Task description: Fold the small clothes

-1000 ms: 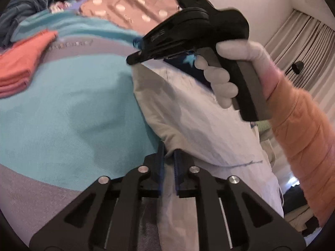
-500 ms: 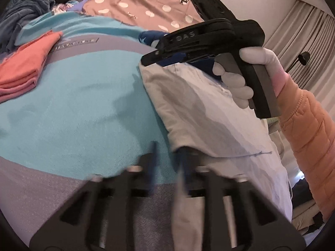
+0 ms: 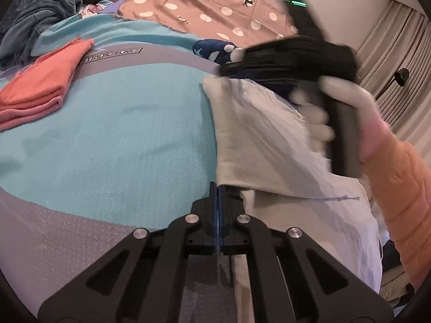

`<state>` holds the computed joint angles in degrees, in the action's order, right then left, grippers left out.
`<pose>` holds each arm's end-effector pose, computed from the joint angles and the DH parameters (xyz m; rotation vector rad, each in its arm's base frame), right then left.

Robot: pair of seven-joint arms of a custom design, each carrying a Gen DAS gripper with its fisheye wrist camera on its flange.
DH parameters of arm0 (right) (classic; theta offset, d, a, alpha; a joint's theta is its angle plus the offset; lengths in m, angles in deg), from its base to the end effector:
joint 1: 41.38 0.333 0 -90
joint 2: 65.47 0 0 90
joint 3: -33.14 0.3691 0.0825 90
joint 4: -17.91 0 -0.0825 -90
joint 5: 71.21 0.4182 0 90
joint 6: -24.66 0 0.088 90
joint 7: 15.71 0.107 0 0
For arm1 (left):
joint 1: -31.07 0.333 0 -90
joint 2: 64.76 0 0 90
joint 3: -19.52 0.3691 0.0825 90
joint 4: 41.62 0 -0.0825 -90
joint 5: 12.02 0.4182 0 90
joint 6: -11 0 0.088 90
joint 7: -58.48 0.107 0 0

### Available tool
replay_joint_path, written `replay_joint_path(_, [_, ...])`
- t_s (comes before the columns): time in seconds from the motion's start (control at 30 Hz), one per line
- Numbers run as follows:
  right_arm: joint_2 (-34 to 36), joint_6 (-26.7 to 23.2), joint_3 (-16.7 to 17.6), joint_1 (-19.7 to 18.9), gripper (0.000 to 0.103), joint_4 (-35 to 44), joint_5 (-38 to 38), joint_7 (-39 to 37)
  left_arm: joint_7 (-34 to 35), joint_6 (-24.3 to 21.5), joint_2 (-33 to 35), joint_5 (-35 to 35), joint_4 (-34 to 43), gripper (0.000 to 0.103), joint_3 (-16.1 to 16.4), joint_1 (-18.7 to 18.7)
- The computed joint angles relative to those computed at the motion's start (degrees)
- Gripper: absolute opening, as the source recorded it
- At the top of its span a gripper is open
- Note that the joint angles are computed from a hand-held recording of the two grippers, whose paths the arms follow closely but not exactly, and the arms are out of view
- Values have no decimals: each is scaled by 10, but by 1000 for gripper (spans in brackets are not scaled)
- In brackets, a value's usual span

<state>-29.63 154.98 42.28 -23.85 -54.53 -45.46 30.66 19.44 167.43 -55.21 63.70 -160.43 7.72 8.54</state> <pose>0.7513 0.3472 0.4726 -2.4085 0.7716 -0.0269 0.5036 -0.3829 0.4165 -2.2481 1.2751 -1.0717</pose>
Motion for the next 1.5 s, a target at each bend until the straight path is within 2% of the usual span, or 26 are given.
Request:
replay_joint_path(0.07, [-35,11,4,-31,25,-43,27,-27,16,-15,-2,-7,1,1,-3,-3])
replay_joint_path(0.13, [-77,7,1,-70,25,-96,61,-59,34,-56,-8,-27,-1,1,-8,-10])
replay_joint_path(0.23, [-128,-8,-18,-125,25,-174,107,-111,15,-97,-26,-24,-12,1,-13,-16])
replay_joint_path(0.33, [-159,-11,-45,-155,25,-239,133,-139,-11,-104,-37,25,-7,1,-17,-15])
replay_joint_path(0.4, [-154,-4,-66,-157,25,-256,120,-109,6,-89,-27,41,21,5,-21,-11])
replay_joint_path(0.43, [-148,0,-67,-163,23,-261,129,-104,46,-68,-10,30,47,18,-22,-8])
replay_joint_path(0.47, [-148,3,-57,-177,22,-269,165,-131,111,-53,16,-6,78,39,-25,-6])
replay_joint_path(0.5, [-151,11,-50,-185,22,-280,193,-160,160,-61,33,-41,98,46,-29,-5])
replay_joint_path(0.53, [-156,19,-50,-185,22,-290,199,-170,250,-100,66,-110,134,48,-30,-15])
replay_joint_path(0.57, [-165,29,-51,-182,22,-300,203,-176,337,-159,103,-176,176,48,-45,-14])
replay_joint_path(0.6, [-169,26,-52,-183,22,-303,207,-178,384,-190,125,-219,201,46,-40,-24])
replay_joint_path(0.67, [-182,20,-55,-195,22,-310,236,-203,418,-248,146,-224,238,45,-28,-52])
replay_joint_path(0.7, [-188,31,-57,-202,22,-312,258,-226,421,-257,143,-220,241,45,-21,-64])
replay_joint_path(0.8, [-175,97,-71,-221,32,-287,312,-272,391,-211,126,-206,236,48,1,-83])
replay_joint_path(0.87, [-153,142,-84,-227,41,-258,303,-251,380,-209,131,-191,257,60,13,-100])
replay_joint_path(0.9, [-133,146,-96,-234,47,-229,282,-216,376,-204,137,-185,269,64,17,-105])
replay_joint_path(0.93, [-114,136,-104,-243,51,-201,260,-177,370,-191,146,-174,283,73,23,-109])
replay_joint_path(0.97, [-88,112,-117,-253,51,-160,233,-124,371,-185,160,-170,304,81,27,-113])
replay_joint_path(1.03, [-56,110,-128,-265,51,-113,199,-73,393,-190,196,-181,355,88,32,-124])
replay_joint_path(1.13, [-32,162,-134,-270,52,-85,149,-65,446,-184,256,-223,436,88,36,-130])
replay_joint_path(1.17, [-23,164,-135,-270,53,-73,128,-59,461,-187,274,-239,462,89,38,-132])
replay_joint_path(1.27, [18,106,-134,-280,53,-14,69,-30,504,-203,320,-277,530,89,46,-144])
replay_joint_path(1.37, [46,114,-122,-289,53,22,38,-11,538,-221,345,-303,570,89,61,-159])
replay_joint_path(1.5, [111,76,-111,-296,53,124,-3,48,557,-228,352,-327,582,89,80,-171])
